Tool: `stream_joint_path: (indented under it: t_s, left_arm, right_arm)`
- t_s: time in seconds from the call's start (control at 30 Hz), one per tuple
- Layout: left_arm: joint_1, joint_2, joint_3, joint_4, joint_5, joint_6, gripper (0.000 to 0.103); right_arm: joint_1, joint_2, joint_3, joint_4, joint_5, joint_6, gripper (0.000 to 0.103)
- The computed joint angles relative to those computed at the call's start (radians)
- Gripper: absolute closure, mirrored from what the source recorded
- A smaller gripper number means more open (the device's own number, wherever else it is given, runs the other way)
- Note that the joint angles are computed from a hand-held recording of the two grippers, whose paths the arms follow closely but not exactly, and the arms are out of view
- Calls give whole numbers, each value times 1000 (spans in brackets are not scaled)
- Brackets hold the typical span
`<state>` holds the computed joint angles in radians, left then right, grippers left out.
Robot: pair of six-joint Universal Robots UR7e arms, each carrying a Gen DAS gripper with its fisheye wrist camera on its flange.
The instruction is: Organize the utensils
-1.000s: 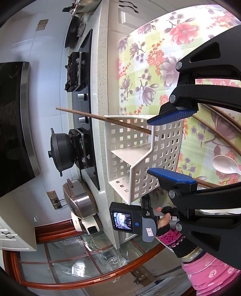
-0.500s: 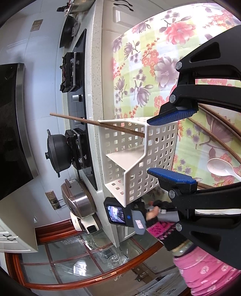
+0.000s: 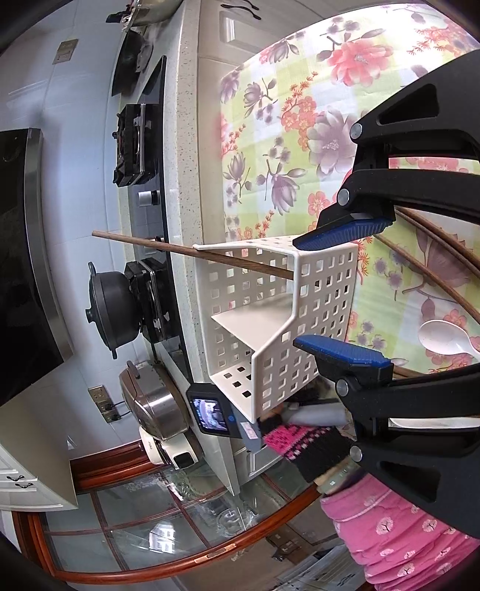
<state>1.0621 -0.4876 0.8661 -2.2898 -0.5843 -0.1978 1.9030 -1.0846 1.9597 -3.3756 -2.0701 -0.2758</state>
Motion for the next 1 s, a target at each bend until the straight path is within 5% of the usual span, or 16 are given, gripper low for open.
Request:
stream_joint_path:
  t_s: [0.17,0.5,0.67,0.8,1.0]
  left_arm:
    - [6,71,-111,70,44,60,56]
    - [11,-39,106,-144,38,311,52]
    - [24,-45,80,-109,49,263,59]
    - [4,-98,178,-203,26,243,60]
    - [-28,-194,333,-158,13,19,53]
  right_arm:
    - [8,8,3,-28,-21,-15,56]
    - [31,21,0,-37,-17,-12,56]
    - [44,26,2,-40,-22,-4,56]
    - [40,25,-1,-32,-10,-5,56]
    - [24,-1,18,-20,38,-15,56]
